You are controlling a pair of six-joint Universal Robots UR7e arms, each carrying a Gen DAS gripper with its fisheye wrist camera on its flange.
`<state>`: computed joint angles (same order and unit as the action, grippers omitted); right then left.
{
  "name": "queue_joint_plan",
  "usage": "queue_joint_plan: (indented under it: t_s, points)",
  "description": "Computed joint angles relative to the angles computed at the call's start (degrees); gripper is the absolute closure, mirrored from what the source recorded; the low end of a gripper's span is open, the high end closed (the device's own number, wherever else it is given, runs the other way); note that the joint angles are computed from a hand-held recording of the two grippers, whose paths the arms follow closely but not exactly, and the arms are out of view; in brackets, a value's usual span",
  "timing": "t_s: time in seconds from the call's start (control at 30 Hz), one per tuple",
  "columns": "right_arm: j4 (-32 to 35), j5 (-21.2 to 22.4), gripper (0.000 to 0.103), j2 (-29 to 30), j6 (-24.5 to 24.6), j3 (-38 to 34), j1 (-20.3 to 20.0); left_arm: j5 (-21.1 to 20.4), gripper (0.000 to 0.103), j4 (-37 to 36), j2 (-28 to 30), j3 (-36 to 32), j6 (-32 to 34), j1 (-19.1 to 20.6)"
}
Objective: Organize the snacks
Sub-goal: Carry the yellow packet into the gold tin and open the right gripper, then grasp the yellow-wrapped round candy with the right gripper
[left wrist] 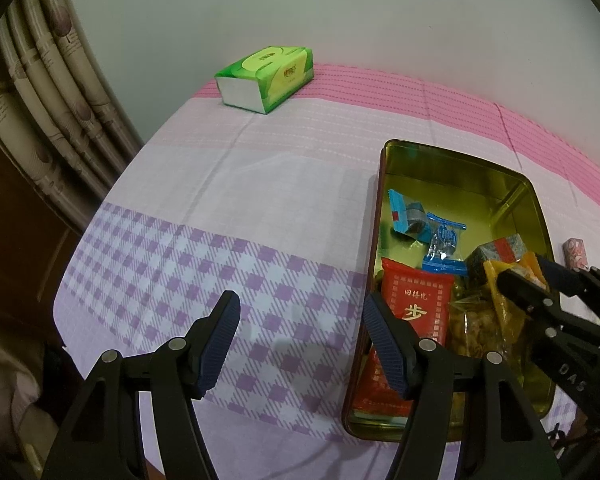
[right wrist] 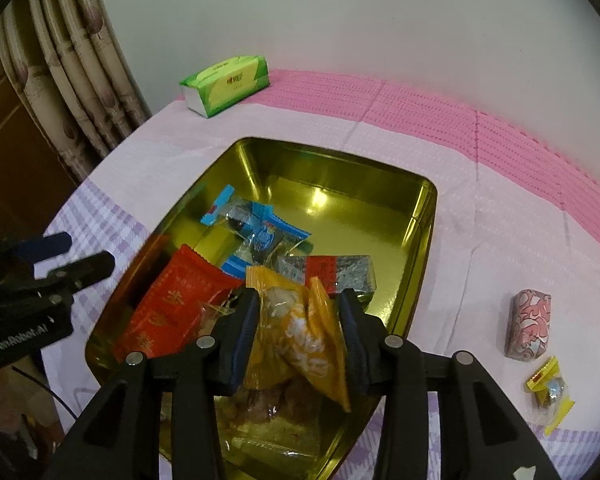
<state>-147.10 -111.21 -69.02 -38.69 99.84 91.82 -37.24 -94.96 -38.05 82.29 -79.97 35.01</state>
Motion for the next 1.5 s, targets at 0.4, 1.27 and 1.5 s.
queue_joint_plan:
  t_s: [0.4,1.27,1.5]
  points:
    - [0.30,2.44,0.057,-2.91,1.06,-0.86,-0.67,-0.19,0.038,0.36,0.29,-0.41,0.13,-0.06]
    - [8.24,-4.00,0.054,-4.43,-8.39,-9.86,-11.83,-0.39,0.037,3.10,1.32,-1.63,0.13,0.26]
    - [10.96,-3.82,0.055,-4.59,-8.03,-9.83,-12.90,-0.28,0.037,4.60,1.40,-2.05,-0.89,0.47]
